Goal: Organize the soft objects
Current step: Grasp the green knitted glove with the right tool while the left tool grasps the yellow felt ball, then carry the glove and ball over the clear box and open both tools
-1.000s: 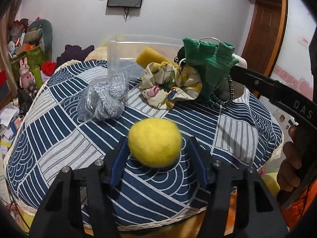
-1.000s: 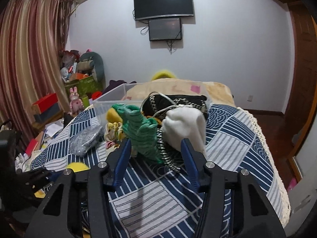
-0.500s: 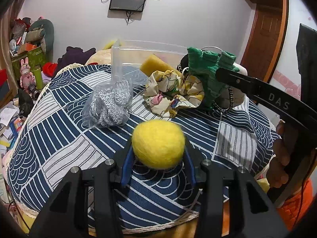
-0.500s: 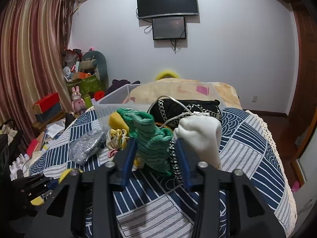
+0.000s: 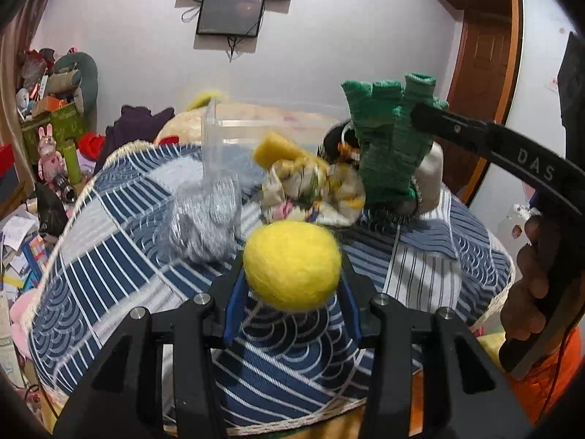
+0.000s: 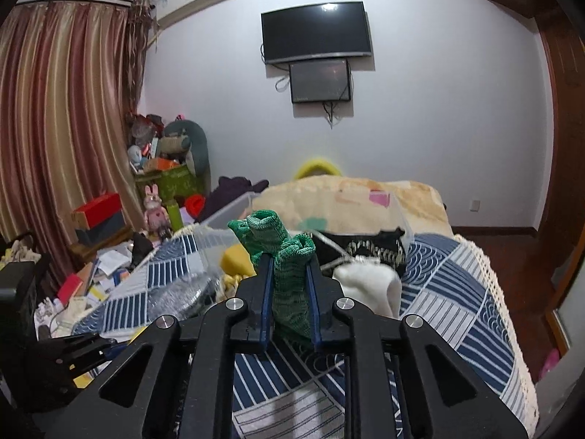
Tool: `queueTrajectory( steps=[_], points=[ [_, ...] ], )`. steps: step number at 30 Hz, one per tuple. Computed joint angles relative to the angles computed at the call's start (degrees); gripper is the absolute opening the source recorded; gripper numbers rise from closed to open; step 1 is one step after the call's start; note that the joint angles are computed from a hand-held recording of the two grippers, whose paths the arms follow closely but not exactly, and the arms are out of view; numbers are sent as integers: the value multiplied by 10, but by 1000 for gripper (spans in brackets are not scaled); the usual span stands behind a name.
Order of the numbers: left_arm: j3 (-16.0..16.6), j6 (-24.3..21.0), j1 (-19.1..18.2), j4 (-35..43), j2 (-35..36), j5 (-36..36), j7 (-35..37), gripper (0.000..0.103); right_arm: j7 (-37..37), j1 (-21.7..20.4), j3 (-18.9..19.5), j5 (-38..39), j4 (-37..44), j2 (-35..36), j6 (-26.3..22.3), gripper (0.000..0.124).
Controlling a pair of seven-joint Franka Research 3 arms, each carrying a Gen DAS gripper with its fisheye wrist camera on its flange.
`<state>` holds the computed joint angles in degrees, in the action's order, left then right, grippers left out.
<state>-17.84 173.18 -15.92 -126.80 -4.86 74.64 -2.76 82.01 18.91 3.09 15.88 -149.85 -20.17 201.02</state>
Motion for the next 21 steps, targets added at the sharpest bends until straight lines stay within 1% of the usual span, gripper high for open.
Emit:
queueTrajectory(
  steps=[5,8,9,11,13,14,17,19,21],
  points=[
    [0,-8,9,20,-14,53,-46,45,5,13,-16,-15,6,-8,0,14],
    [2,-11,14,42,-12,72,-56,45,-10,-15,15,2,12,-11,5,14],
    [4,-13,15,52,-10,79,-58,45,-14,-20,20,7,15,-12,6,14],
    [8,-16,16,68,-4,84,-58,45,-19,-22,20,10,22,-11,9,14],
    [14,-4,19,85,4,88,-62,45,-17,-19,12,9,28,-7,17,15],
    [19,6,22,97,11,84,-59,45,-19,-22,14,13,30,-5,18,14],
    [27,8,24,120,25,58,-25,45,-3,-6,-14,2,46,5,14,14],
    [30,-1,22,136,36,31,13,45,-9,-26,4,18,55,12,15,14],
    [34,-8,19,153,49,-1,60,45,-15,-38,10,28,72,24,10,14]
  ],
)
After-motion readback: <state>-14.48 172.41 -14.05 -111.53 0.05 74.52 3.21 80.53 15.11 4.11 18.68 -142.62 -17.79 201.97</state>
